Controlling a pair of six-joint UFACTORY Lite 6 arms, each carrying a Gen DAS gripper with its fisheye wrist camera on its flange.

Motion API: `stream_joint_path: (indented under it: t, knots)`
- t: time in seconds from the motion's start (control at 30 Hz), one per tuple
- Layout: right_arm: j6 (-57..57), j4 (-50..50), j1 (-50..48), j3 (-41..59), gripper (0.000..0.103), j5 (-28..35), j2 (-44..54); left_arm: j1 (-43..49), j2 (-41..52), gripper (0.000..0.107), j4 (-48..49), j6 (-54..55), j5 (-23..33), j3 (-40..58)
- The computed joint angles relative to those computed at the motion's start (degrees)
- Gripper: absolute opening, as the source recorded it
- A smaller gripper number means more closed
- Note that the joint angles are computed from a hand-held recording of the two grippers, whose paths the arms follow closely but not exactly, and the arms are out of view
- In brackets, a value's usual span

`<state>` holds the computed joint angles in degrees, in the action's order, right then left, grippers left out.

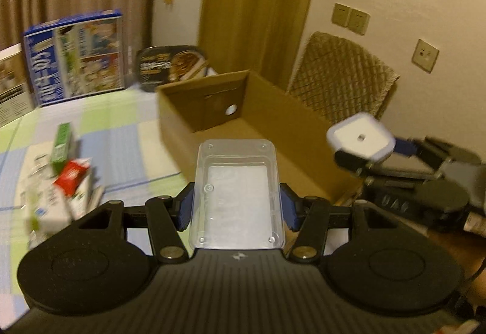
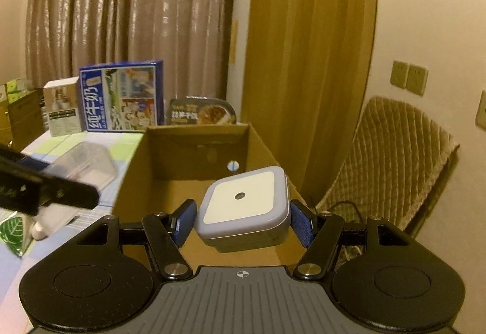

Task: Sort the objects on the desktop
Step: 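Open both tools to drop the clear container and white box into the cardboard box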

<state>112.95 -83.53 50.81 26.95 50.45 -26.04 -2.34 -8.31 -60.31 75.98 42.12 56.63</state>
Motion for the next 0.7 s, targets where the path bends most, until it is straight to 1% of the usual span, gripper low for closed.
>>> stream_joint_path:
  t: [0.1,0.23,0.37,0.5,0.6,0.7]
  knots:
    - [1.35,-1.39,-2.49,-1.99,0.063,-2.39,-0.76,-6.57,3.56,0.051,0.03,-2.41,-4.78,2.62]
    - [4.21,-5.22,-6.19,-3.30,0.063,-6.09,0.22,-12.08,8.51,0.051,-0.40,-4.18,-8.25,5.96]
    - [5.10,-7.12,-9.14,-3.62,0.063,-8.89,0.77,-13.56,13.41,0.051,-2.17,-4.80,-8.77,8.78]
    - [5.37,-8.01,-10.88,-3.41,0.063,-10.33,1.24,-14.83,16.68,0.052,-0.40,-7.55,-9.49,11.40]
    - [5.65,-8.61,-11.44,-3.06,0.063,-11.23,1.84,-15.11,17.83,0.063,0.10,-8.25,-9.39,12.49]
    - [5.85,-8.88,-11.27,-2.19,0.063,-11.78,2.88,-13.65,16.95,0.063,-1.12,-7.06,-9.05,11.97]
